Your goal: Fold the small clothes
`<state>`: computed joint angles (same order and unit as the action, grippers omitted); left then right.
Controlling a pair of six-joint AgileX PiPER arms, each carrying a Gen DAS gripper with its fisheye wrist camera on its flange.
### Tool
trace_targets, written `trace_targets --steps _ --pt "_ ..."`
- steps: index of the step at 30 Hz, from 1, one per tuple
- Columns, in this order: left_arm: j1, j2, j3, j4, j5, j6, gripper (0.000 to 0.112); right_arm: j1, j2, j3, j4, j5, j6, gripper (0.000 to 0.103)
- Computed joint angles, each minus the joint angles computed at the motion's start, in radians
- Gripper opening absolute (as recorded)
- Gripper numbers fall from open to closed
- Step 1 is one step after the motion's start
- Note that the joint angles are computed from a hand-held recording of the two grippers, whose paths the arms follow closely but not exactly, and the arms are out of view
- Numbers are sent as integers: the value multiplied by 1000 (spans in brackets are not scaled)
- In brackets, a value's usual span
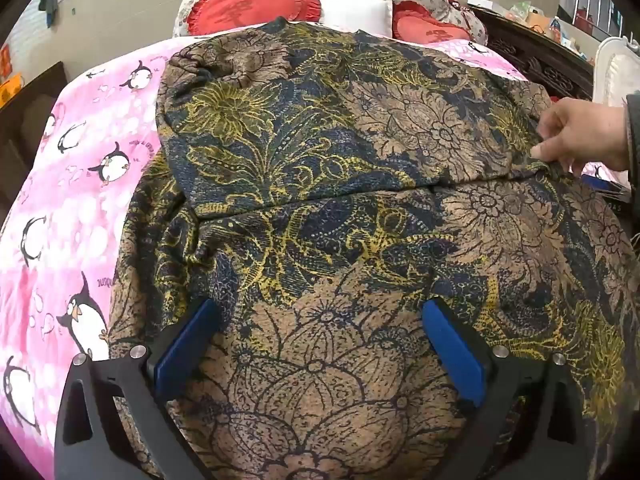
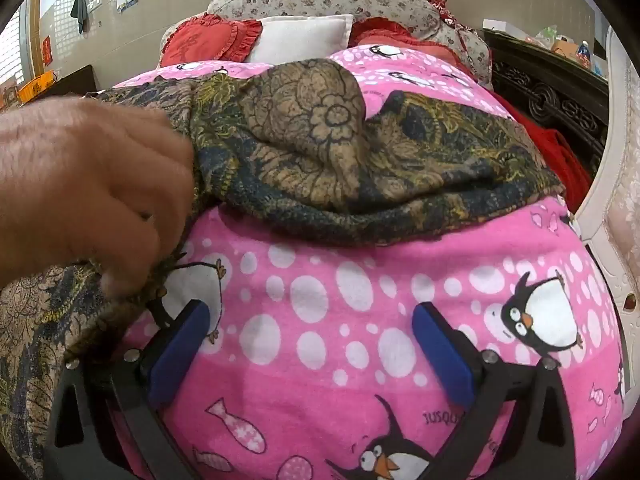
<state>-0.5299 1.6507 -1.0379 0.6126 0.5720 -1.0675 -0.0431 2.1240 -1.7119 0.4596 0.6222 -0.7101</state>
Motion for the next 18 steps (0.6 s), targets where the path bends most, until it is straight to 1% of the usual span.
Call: trace_targets --steps 7,11,18 --pt "-13 9 0 32 11 -30 88 0 0 0 -1 0 0 103" --pt "1 -8 15 4 -11 -8 88 0 0 0 -1 0 0 103" --pt "-3 -1 0 2 -1 -5 88 0 -1 0 -1 0 1 103"
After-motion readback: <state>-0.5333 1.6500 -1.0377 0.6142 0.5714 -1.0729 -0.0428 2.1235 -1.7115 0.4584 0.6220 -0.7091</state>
